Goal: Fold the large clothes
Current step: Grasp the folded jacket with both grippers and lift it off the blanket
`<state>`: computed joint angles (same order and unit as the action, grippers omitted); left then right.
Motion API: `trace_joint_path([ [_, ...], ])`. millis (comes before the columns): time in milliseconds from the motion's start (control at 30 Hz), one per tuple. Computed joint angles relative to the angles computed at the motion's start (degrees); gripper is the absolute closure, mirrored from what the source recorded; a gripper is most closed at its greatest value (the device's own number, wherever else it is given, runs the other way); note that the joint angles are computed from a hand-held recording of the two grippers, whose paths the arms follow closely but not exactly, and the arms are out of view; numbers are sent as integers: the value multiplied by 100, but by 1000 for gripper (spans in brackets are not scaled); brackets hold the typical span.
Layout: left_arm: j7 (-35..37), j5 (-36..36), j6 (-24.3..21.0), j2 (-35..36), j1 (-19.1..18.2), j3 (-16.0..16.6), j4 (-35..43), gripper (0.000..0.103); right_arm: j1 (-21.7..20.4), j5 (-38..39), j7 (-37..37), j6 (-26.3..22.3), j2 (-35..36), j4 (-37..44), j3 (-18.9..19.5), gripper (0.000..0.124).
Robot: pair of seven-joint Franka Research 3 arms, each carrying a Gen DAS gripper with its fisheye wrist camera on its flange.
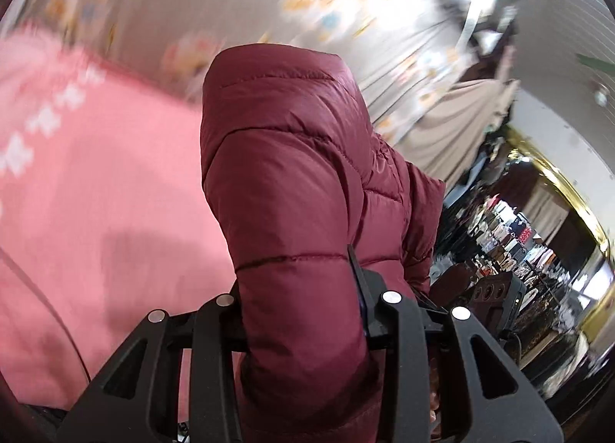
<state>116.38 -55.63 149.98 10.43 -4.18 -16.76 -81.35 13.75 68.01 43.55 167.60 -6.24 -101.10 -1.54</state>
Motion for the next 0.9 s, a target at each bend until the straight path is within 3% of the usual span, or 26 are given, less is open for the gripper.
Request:
trace_joint_path([
  [67, 408, -327, 416, -524, -59, -46, -395, 69, 141, 634, -803, 22, -277, 72, -66, 109],
  [200, 1359, -1126, 1197, -1499, -460, 63, -1013, 68, 296, 1398, -1750, -214, -548, 341, -230, 109],
  [300, 1897, -1545, 1666, -1893, -805, 190, -1145, 68, 356, 1532, -2149, -184, -531, 643, -186, 109],
  [433, 2224, -1675, 1873, -1986, -1110, 471, -1013, 68, 378, 1412, -2320, -26, -89, 1357, -58, 109],
  [633, 2086, -1272, 1396, -1551, -1145, 961, -251, 68, 202, 1053, -2151, 98, 689, 2383, 287, 109],
  [800, 1728, -984, 1154, -1090, -761, 953, 247, 68, 123, -325, -820, 142, 1698, 3319, 527, 109],
  [900, 1553, -849, 1028, -615, -456, 856, 650, 68, 177, -1204, 165, 20, 2461, 4017, 455, 109],
])
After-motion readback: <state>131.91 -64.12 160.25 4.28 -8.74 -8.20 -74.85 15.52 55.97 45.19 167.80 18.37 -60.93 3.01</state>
